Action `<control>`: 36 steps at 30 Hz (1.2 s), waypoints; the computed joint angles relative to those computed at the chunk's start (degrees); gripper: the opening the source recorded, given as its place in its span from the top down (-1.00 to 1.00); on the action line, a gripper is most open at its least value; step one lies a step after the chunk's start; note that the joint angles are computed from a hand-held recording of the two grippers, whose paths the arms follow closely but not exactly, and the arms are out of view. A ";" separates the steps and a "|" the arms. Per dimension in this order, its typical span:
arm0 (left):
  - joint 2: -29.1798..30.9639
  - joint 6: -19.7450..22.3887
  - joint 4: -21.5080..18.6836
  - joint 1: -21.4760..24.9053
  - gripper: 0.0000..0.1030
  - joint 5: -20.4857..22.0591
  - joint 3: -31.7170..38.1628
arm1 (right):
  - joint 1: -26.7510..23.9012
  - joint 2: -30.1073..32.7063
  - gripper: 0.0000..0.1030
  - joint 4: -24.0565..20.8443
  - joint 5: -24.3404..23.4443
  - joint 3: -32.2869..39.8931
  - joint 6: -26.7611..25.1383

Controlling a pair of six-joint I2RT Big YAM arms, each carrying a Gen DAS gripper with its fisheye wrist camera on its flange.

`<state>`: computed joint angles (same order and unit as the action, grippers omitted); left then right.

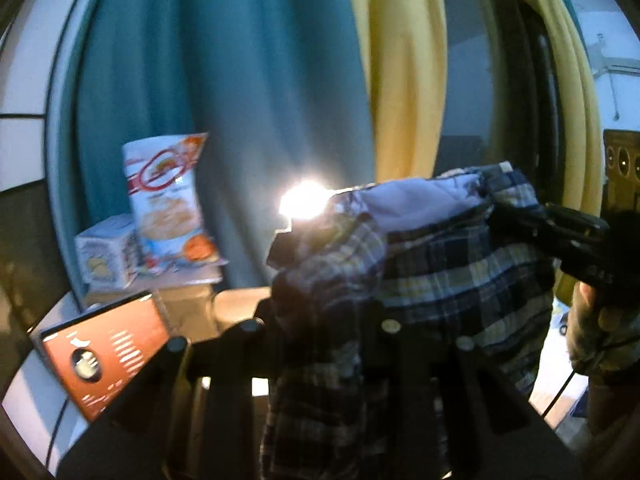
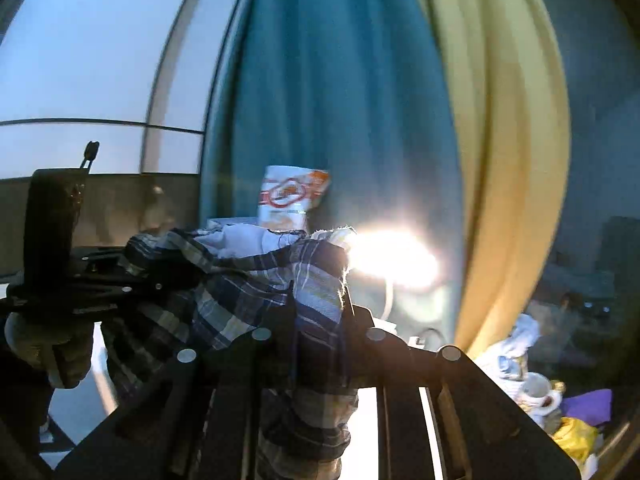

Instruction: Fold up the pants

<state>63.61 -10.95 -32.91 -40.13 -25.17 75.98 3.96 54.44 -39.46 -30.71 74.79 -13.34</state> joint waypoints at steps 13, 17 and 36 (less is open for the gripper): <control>2.92 -6.28 -3.46 12.92 0.48 13.21 -7.86 | 7.47 12.20 0.69 -1.30 4.93 -2.19 4.52; 9.79 -9.16 -3.31 17.37 0.46 19.11 -7.83 | 8.82 19.99 0.69 -0.93 7.36 -1.07 4.63; 18.79 -12.85 -2.31 23.41 -0.44 17.18 -6.53 | 8.57 35.92 -0.07 -5.42 11.55 5.21 4.51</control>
